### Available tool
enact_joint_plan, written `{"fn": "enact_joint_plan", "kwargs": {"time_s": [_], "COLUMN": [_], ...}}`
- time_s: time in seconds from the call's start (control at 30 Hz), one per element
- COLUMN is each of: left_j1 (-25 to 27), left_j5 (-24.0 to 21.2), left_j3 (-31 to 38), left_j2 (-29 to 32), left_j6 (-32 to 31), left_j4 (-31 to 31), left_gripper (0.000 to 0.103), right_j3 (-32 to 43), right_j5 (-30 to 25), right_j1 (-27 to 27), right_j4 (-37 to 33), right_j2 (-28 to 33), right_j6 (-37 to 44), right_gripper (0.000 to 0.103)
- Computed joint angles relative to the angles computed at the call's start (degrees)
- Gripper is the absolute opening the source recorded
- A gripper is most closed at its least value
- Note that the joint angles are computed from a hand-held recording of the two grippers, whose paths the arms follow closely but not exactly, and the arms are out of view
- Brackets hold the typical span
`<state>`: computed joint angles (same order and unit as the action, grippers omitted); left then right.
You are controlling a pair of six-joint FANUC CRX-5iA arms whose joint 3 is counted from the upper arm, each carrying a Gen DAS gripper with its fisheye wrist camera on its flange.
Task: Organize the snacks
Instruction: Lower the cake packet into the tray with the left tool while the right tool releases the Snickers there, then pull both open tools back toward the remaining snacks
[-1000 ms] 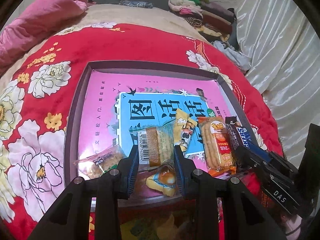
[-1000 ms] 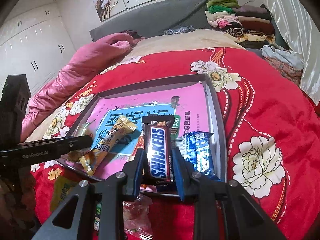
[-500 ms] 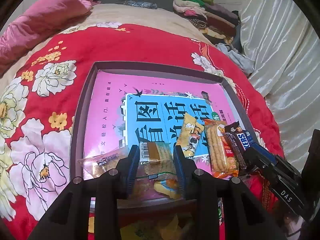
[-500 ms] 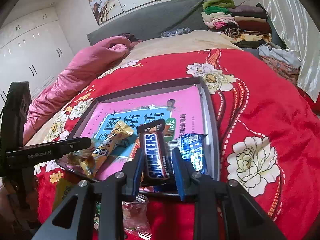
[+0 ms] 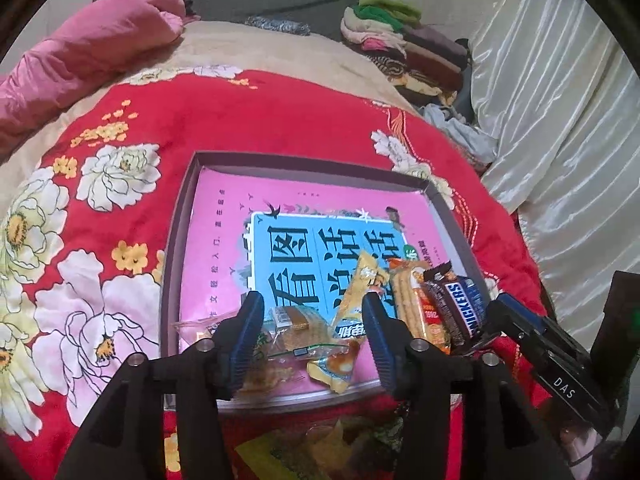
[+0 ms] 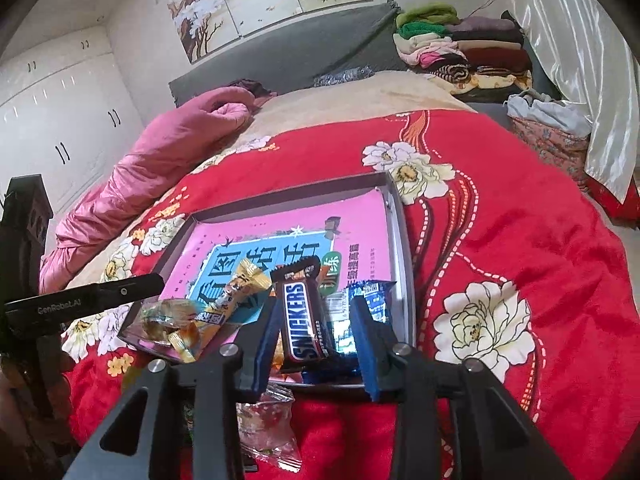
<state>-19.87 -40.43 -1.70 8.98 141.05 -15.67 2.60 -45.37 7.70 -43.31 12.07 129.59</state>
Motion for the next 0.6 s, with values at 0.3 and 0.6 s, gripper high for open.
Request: {"fn": "enact_joint_plan", "kwargs": {"time_s": [0.3,0.6], "left_j1": [0.25,-1.43], "left_j5": [1.01,-1.18], "left_j3": [-2.78,-4.7], "left_j2": [-3.39,-6.54], "left_j6": [2.99,9.09], "left_j4": [-1.22,-6.75], "left_gripper": [0.068,0.072], "right_j3": [-0.37,-1.19], "right_j5": [0.37,0.65], "right_j1": [-0.42,-1.23], "right_j4": [-1.15,-2.86], "right_j2": [-0.78,-1.88], "right_j6": [0.55,2.48], "right_gripper": [0.05,0.058]}}
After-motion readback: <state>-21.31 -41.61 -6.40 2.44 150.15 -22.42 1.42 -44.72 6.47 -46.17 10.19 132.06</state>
